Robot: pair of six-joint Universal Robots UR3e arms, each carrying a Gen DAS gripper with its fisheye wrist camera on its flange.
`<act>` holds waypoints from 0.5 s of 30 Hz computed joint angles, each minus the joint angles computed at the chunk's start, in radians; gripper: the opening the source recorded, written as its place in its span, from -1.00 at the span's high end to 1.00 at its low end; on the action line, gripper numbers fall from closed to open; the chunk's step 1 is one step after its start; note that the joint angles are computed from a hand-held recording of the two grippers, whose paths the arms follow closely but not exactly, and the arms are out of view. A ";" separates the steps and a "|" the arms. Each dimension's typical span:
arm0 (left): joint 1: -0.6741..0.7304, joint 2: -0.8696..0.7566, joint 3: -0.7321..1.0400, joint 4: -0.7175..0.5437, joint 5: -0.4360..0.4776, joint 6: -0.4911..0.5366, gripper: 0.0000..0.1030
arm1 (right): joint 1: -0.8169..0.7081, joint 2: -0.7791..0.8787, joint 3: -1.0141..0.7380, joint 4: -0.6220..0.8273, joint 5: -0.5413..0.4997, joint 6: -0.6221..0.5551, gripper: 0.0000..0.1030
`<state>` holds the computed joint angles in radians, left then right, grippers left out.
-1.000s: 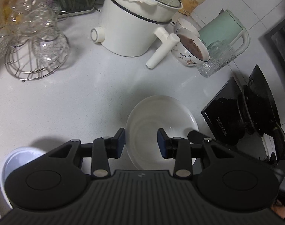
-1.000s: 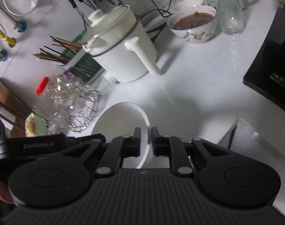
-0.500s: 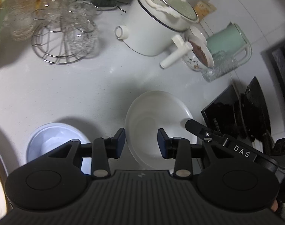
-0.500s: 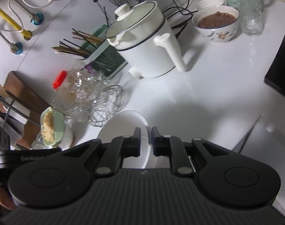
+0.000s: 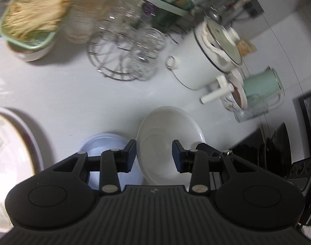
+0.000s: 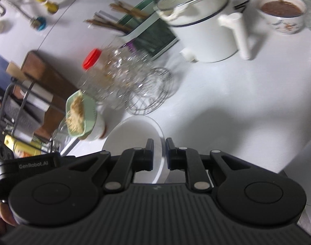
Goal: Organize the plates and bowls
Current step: 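Carry the white bowl with both grippers toward the nested blue bowls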
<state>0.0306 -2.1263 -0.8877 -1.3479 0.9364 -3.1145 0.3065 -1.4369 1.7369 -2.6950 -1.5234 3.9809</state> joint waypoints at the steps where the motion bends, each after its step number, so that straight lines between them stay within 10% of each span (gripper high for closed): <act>1: 0.011 0.017 -0.030 0.017 0.002 -0.007 0.18 | 0.003 0.017 -0.023 0.010 0.012 -0.008 0.70; 15: 0.075 0.110 -0.288 0.125 0.097 -0.032 0.17 | 0.075 0.246 -0.355 0.277 0.066 -0.166 0.69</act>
<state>0.1055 -2.0164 -1.1753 -1.2226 1.0336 -3.1465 0.3816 -1.1906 1.3823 -2.4184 -1.4571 3.8145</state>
